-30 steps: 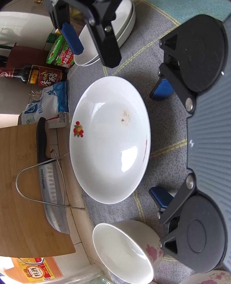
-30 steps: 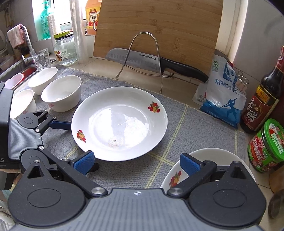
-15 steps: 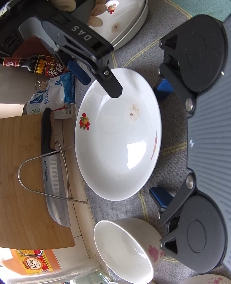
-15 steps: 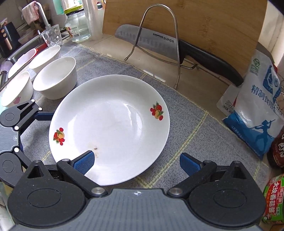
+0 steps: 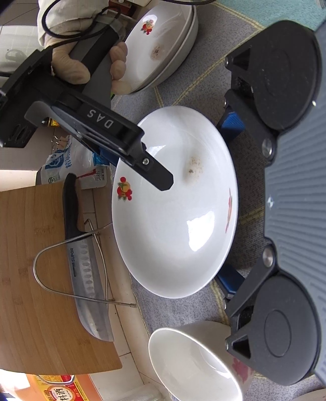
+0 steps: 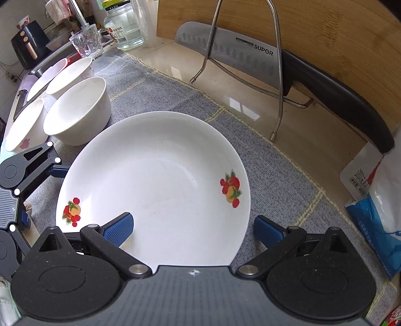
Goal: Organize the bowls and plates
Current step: 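Lift the flower plate by its rim with the right gripper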
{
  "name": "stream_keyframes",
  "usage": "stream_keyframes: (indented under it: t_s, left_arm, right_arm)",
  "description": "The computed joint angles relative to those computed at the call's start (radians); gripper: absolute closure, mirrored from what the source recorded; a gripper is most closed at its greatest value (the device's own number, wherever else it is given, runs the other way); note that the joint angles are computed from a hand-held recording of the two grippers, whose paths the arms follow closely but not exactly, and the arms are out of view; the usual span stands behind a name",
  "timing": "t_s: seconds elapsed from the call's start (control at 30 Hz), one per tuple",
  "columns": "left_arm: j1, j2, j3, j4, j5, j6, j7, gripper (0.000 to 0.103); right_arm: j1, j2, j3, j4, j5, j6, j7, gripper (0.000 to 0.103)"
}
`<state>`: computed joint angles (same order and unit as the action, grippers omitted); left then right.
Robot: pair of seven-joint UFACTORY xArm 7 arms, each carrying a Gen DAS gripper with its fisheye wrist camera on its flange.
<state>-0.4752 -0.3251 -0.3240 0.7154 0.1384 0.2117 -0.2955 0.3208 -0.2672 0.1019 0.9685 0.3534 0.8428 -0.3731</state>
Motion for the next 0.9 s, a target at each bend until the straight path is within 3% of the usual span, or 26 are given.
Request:
stream_keyframes:
  t_s: [0.5, 0.9]
  left_arm:
    - [-0.021, -0.001, 0.022, -0.005, -0.033, -0.013, 0.044, 0.001]
    - [-0.014, 0.002, 0.014, 0.003, -0.031, -0.003, 0.044, 0.001]
  right_arm:
    - [-0.014, 0.129, -0.012, 0.141, 0.12, 0.077, -0.143, 0.0]
    - [-0.057, 0.208, 0.0, 0.253, 0.179, 0.215, -0.153, 0.0]
